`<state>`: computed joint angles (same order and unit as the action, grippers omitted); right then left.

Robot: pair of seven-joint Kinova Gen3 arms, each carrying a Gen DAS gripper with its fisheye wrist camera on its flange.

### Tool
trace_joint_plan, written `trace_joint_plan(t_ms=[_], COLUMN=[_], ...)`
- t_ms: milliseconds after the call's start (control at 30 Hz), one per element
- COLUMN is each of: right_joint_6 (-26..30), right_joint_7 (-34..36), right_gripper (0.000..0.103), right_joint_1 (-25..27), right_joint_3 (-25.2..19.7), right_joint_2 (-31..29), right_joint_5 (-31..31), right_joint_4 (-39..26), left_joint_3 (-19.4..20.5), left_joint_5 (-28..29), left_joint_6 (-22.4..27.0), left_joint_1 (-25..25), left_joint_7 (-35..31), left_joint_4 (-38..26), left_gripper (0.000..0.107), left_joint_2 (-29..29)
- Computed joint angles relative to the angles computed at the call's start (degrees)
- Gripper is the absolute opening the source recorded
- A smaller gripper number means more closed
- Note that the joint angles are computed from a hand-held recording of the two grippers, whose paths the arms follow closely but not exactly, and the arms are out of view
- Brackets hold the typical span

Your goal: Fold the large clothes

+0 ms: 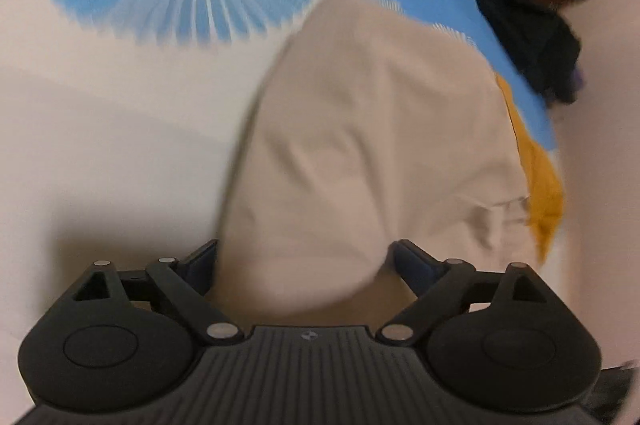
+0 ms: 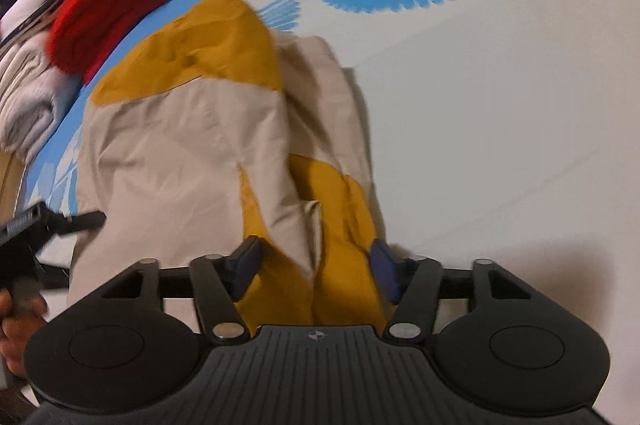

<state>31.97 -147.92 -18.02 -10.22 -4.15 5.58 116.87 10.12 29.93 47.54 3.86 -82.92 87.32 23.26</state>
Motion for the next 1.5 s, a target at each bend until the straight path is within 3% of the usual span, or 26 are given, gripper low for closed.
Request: trace_joint_plan(t_ms=[100,200,300,333,367,433,500,567,633,700,833,900,1033,1133,1200,1267,1300,1367,1500], right_joint_6=[-2.0,-3.2,-1.0,-0.1,-0.1,-0.3,-1.6,-3.3,-3.8,-2.6,2.8,6.6,15.8,18.5,21.4,24.6,26.0,30.0,38.2], right_joint_7=[-0.2,-6.4,-12.2,-14.5,-16.9,-21.5,-26.2,-30.8,-35.0,-37.5,-34.7,-31.7,-31.1,-31.5,-31.9,-33.0,-33.5,-34.7,-39.4], right_gripper=[0.060,0.038,0.018,0.013,0.011,0.006,0.005,0.004,0.003,0.003,0.003,0.001,0.000,0.002,0.005,0.006,0.006,0.009,0.019], right_joint_1=[-5.6,-12.0,-10.3,-8.8,-7.0,-4.2,-5.6,-10.5,-14.9,-15.5,-17.3,-18.9,-23.9,-23.2,-22.2,-25.2,-27.9,-33.2,-42.1], right_joint_3=[6.0,9.7,4.6,1.9,-0.7,-5.0,-5.2,-2.1,0.1,-1.9,-3.0,-2.0,1.9,0.0,-3.4,-3.3,-1.8,0.6,2.0], right_joint_2=[0.1,0.2,1.1,1.4,1.7,2.6,3.8,5.1,7.6,10.5,15.1,16.9,19.8,20.5,20.9,20.3,19.8,18.5,15.7], right_joint_5=[-1.1,5.1,12.1,14.4,16.8,21.4,26.0,30.7,35.4,39.4,38.5,35.9,33.6,34.2,37.0,41.3,43.6,48.3,57.6], right_joint_4=[1.3,1.7,-0.6,-1.5,-2.0,-3.3,-4.6,-6.2,-8.6,-11.7,-18.5,-21.8,-26.2,-26.8,-27.6,-28.0,-27.9,-28.5,-28.8], left_joint_3=[2.6,-1.7,-2.6,-0.8,1.4,3.2,1.4,-1.8,-2.9,-4.4,-11.6,-10.3,-1.2,-1.2,-5.1,-7.8,-7.9,-6.6,-2.8], left_joint_5=[1.4,-2.2,-5.0,-5.1,-4.4,-2.8,-4.8,-7.8,-8.8,-10.4,-17.2,-16.8,-16.0,-21.1,-25.7,-30.0,-31.1,-31.8,-38.7], left_joint_6=[-4.1,-7.8,-11.6,-12.6,-13.4,-13.6,-14.6,-14.2,-13.3,-13.0,-13.6,-11.6,-6.8,-3.9,-5.6,-8.3,-10.6,-15.3,-21.4], left_joint_1=[-1.1,5.0,7.5,6.2,3.9,0.6,0.9,2.4,0.6,-0.6,2.3,-0.2,-8.3,-5.3,0.0,3.9,4.3,3.0,0.3], left_joint_7=[-3.5,0.6,1.2,-0.5,-2.8,-6.1,-7.9,-8.2,-8.9,-8.0,-3.7,-6.5,-15.4,-15.7,-12.6,-8.6,-7.8,-7.8,0.0], left_joint_4=[2.2,3.4,5.5,6.2,6.8,7.2,7.7,7.2,6.9,6.7,7.0,6.1,6.7,8.0,9.4,10.6,12.0,14.9,21.0], left_gripper=[0.101,0.092,0.058,0.036,0.029,0.027,0.028,0.028,0.031,0.037,0.056,0.059,0.059,0.064,0.067,0.067,0.069,0.084,0.093], left_joint_2=[-0.2,-1.8,-4.6,-5.6,-6.6,-8.3,-10.2,-11.4,-12.2,-12.8,-14.6,-15.3,-16.3,-13.9,-15.1,-17.7,-20.2,-24.4,-34.4])
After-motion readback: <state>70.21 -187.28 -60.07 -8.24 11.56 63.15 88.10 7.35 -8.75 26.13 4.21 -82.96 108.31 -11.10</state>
